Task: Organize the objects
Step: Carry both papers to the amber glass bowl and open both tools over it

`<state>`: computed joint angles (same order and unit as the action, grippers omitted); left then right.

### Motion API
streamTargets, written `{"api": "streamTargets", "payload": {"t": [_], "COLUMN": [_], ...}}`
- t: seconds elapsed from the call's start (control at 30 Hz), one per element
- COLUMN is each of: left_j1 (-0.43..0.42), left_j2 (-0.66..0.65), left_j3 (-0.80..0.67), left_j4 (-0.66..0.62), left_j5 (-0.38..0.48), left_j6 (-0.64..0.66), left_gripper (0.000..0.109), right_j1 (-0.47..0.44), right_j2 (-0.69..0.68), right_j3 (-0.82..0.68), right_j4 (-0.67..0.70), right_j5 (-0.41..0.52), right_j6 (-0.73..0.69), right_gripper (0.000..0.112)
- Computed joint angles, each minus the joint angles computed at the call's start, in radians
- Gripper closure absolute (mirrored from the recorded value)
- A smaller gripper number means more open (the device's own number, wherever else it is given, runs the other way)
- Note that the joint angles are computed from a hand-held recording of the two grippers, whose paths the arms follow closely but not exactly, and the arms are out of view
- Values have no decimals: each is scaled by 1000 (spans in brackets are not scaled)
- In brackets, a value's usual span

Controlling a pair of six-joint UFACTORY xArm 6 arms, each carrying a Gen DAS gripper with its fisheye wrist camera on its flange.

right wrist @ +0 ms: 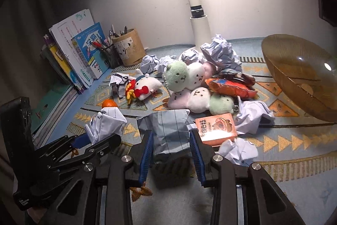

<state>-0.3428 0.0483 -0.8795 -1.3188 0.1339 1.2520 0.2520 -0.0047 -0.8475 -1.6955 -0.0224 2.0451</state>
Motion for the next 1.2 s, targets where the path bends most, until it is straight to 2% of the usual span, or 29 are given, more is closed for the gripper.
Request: {"api": "streamTargets", "payload": {"t": [0.1,0.23,0.33,0.47,0.57,0.67,0.73,0.77,0.83,0.87,0.9,0.93,0.97,1.0,1.1,1.2], "left_j1": [-46,-117,-176,-242,-268,-285,-292,-294,-295,-296,-300,-305,-304,-299,-282,-255], "left_j2": [-25,-19,39,175,278,359,396,407,427,432,428,424,414,400,340,252], "left_j3": [-3,-77,-187,-360,-481,-564,-598,-606,-625,-629,-619,-607,-596,-585,-535,-450], "left_j4": [23,100,182,345,418,482,510,525,535,539,525,509,490,461,368,281], "left_j5": [-4,41,74,92,115,123,123,122,136,135,118,94,92,105,123,113], "left_j6": [-24,-97,-177,-326,-396,-452,-482,-503,-519,-526,-516,-502,-483,-457,-373,-297], "left_gripper": [66,66,66,66,66,65,62,55,49,33,23,22,22,22,22,22], "right_j1": [-39,-141,-244,-375,-432,-461,-476,-478,-472,-472,-471,-466,-460,-459,-455,-408], "right_j2": [-121,-286,-348,-318,-253,-198,-180,-174,-160,-157,-160,-167,-180,-193,-238,-300], "right_j3": [83,195,236,218,183,152,141,137,132,131,133,137,144,150,176,213], "right_j4": [-34,88,205,279,323,311,260,244,259,260,251,244,224,194,169,201], "right_j5": [27,53,64,59,61,63,55,56,66,65,70,84,99,102,74,88], "right_j6": [42,-90,-227,-331,-394,-389,-343,-330,-345,-349,-341,-332,-307,-272,-243,-271], "right_gripper": [77,77,77,77,77,77,77,77,77,75,70,66,56,51,51,51]}}
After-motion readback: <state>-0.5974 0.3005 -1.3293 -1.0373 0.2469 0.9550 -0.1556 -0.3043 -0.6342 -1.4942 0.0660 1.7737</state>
